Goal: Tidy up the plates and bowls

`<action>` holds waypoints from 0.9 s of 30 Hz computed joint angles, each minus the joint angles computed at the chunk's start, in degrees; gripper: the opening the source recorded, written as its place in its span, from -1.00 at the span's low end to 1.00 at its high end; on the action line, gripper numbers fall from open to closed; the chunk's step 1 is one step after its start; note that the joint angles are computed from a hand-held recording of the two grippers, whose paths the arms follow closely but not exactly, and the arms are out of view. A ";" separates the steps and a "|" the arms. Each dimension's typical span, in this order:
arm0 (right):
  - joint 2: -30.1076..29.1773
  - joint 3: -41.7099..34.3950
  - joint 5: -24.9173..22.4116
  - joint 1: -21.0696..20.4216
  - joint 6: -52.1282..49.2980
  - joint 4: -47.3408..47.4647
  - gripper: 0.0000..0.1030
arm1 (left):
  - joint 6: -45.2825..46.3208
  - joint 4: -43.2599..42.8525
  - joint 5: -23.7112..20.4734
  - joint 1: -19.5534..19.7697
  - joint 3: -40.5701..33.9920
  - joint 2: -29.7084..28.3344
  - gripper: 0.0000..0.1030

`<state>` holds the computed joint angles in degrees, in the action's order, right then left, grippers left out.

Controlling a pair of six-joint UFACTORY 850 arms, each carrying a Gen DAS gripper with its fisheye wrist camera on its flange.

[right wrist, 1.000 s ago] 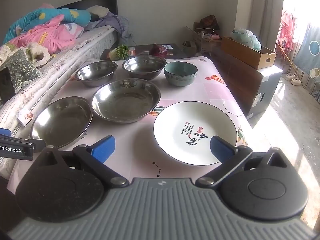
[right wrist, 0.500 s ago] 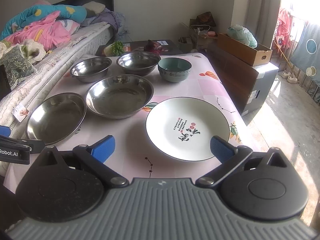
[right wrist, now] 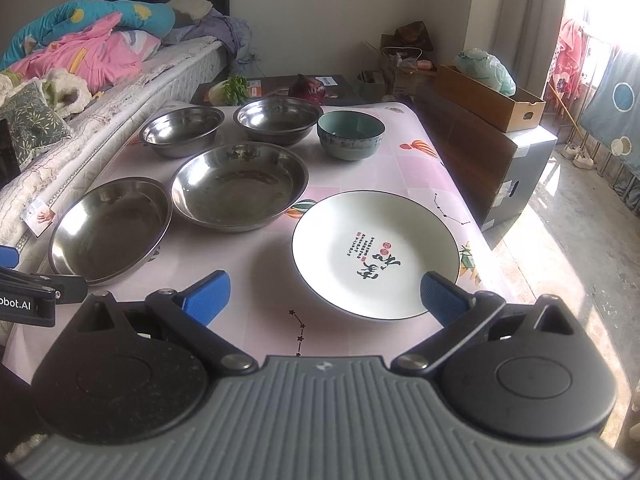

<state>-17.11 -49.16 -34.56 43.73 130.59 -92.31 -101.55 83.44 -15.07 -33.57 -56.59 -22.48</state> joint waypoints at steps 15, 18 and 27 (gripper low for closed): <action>-0.61 -0.58 0.52 -0.14 -1.55 1.09 0.98 | -0.69 0.85 0.40 0.44 0.41 0.19 0.99; -0.63 -0.57 0.60 -0.11 -1.66 1.25 0.98 | -0.78 0.91 0.49 0.44 0.43 0.19 0.99; -0.65 -0.58 0.60 -0.11 -1.58 1.13 0.98 | -0.79 0.94 0.42 0.43 0.44 0.19 0.99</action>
